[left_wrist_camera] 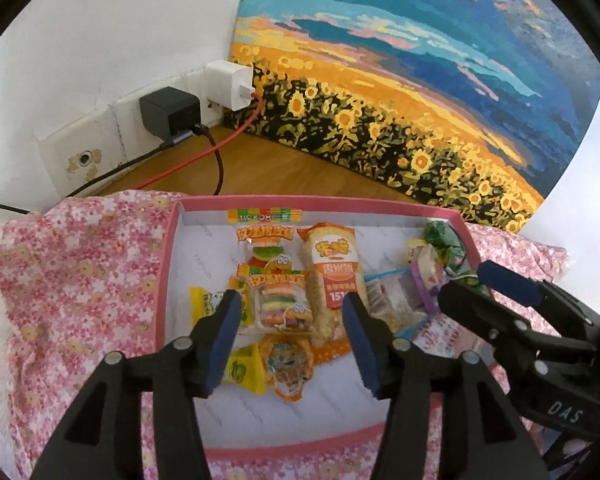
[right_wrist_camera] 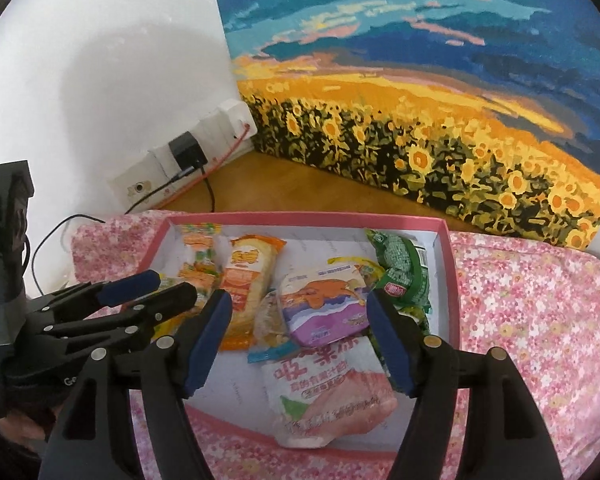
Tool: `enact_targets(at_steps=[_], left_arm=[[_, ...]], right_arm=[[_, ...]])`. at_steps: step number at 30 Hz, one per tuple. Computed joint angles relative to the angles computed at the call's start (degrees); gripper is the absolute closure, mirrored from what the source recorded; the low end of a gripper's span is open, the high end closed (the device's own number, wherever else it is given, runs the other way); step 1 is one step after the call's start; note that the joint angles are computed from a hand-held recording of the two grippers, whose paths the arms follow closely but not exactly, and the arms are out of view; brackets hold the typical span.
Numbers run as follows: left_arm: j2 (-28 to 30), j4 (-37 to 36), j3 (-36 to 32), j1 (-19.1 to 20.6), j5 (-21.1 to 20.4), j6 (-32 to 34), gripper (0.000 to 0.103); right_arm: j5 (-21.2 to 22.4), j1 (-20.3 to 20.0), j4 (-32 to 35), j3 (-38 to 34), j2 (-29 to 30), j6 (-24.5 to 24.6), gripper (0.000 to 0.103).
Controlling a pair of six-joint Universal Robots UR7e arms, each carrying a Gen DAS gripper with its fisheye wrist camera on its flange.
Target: Organize snacks
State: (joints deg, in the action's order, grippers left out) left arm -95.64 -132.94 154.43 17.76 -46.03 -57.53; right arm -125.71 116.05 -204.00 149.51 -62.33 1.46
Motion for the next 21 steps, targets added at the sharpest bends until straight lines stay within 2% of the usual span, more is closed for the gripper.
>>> enact_targets(at_steps=[3, 8, 17, 21], left_arm=[[-2.5, 5.4, 0.0, -2.8, 0.3, -3.9, 0.039], [-5.9, 14.2, -0.4, -6.7, -0.7, -10.3, 0.039], [-10.6, 28.1, -0.6, -14.7, -5.2, -22.1, 0.039], [-11.9, 31.2, 0.0, -17.5, -7.7, -26.1, 0.039]], right_arm=[[-0.5, 1.5, 0.3, 0.7, -1.0, 1.5, 0.031], [0.1, 3.3, 1.1, 2.6, -3.4, 4.2, 0.028], [-1.6, 7.1, 4.8, 5.6, -6.3, 9.3, 0.028], [-2.4, 8.2, 6.9, 7.2, -7.8, 12.5, 0.028]])
